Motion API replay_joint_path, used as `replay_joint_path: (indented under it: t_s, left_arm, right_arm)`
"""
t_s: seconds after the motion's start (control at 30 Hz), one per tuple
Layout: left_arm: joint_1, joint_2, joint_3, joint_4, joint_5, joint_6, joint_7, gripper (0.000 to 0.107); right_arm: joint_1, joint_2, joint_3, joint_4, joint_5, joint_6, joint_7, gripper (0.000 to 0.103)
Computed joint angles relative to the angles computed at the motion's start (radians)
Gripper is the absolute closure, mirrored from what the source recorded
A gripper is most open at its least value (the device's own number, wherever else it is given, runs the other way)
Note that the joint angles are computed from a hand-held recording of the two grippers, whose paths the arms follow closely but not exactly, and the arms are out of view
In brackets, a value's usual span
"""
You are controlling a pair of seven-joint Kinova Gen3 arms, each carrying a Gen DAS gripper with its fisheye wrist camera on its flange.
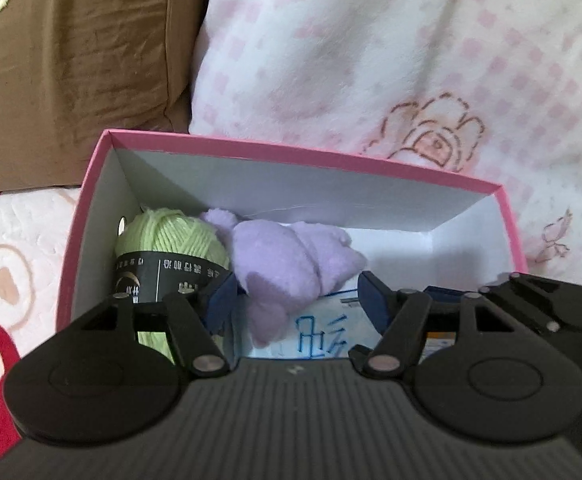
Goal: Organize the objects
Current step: 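Lower the plush toy into the box and open the right gripper, then withdraw the right gripper and move toward the clear orange-labelled box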
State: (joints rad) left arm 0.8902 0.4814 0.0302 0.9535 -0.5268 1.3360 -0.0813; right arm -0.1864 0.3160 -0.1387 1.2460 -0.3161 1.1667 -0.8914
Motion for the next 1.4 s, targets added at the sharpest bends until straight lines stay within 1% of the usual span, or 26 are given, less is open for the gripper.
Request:
replay_joint_path:
  t_s: [0.07, 0.1, 0.13, 0.2, 0.27, 0.3, 0.43, 0.5, 0.63, 0.7, 0.8, 0.87, 0.97, 1.17, 1.2, 1.27, 1.4]
  left_arm:
    - [0.015, -0.001, -0.004, -0.021, -0.013, 0.017, 0.006, 0.042]
    - [0.022, -0.007, -0.009, -0.019, -0.022, 0.024, 0.006, 0.042]
    - [0.024, -0.002, 0.003, -0.036, -0.029, 0.042, 0.001, 0.042]
    - [0.037, 0.020, -0.002, -0.095, -0.013, 0.098, -0.008, 0.042]
    - [0.043, 0.020, 0.001, -0.109, -0.002, 0.106, -0.003, 0.042]
    - [0.051, 0.023, -0.004, -0.121, -0.003, 0.115, 0.005, 0.042]
    - [0.097, 0.036, -0.010, -0.213, -0.014, 0.214, -0.010, 0.041]
    - [0.126, 0.039, -0.017, -0.257, -0.022, 0.264, -0.015, 0.039]
    - [0.199, 0.057, -0.037, -0.378, -0.059, 0.384, -0.063, 0.035]
    - [0.234, 0.058, -0.050, -0.419, -0.071, 0.416, -0.080, 0.033]
    - [0.250, 0.064, -0.052, -0.493, -0.042, 0.480, -0.098, 0.031]
    - [0.262, 0.057, -0.059, -0.508, -0.022, 0.500, -0.089, 0.031]
    - [0.292, 0.078, -0.077, -0.574, -0.028, 0.558, -0.117, 0.030]
    - [0.353, 0.059, -0.098, -0.562, -0.032, 0.542, -0.112, 0.028]
    - [0.365, 0.057, -0.100, -0.559, -0.039, 0.541, -0.104, 0.025]
    - [0.377, 0.050, -0.096, -0.548, -0.045, 0.538, -0.110, 0.022]
    - [0.389, 0.062, -0.097, -0.572, -0.050, 0.582, -0.129, 0.021]
  right_arm:
    - [0.024, -0.023, -0.006, 0.015, -0.031, -0.003, 0.033, 0.033]
    - [0.043, -0.032, -0.008, 0.013, -0.058, 0.015, 0.051, 0.033]
    - [0.058, -0.035, -0.006, 0.006, -0.080, 0.033, 0.066, 0.033]
    - [0.087, -0.047, -0.013, 0.004, -0.113, 0.054, 0.101, 0.033]
    - [0.079, -0.073, 0.012, 0.031, -0.128, 0.031, 0.125, 0.033]
    - [0.091, -0.079, 0.006, 0.032, -0.135, 0.035, 0.131, 0.033]
    - [0.123, -0.118, 0.017, 0.043, -0.200, 0.077, 0.168, 0.033]
    - [0.147, -0.145, 0.029, 0.057, -0.242, 0.094, 0.206, 0.033]
    - [0.196, -0.184, 0.066, 0.054, -0.318, 0.182, 0.254, 0.033]
    - [0.215, -0.215, 0.085, 0.065, -0.348, 0.208, 0.286, 0.033]
    - [0.231, -0.242, 0.113, 0.060, -0.378, 0.260, 0.311, 0.033]
    - [0.234, -0.258, 0.127, 0.061, -0.385, 0.281, 0.313, 0.032]
    - [0.235, -0.292, 0.145, 0.075, -0.386, 0.297, 0.333, 0.032]
    - [0.231, -0.340, 0.188, 0.089, -0.433, 0.322, 0.360, 0.032]
    - [0.233, -0.346, 0.196, 0.092, -0.446, 0.328, 0.364, 0.031]
    - [0.234, -0.377, 0.209, 0.127, -0.465, 0.301, 0.372, 0.031]
    - [0.226, -0.398, 0.239, 0.150, -0.473, 0.314, 0.373, 0.031]
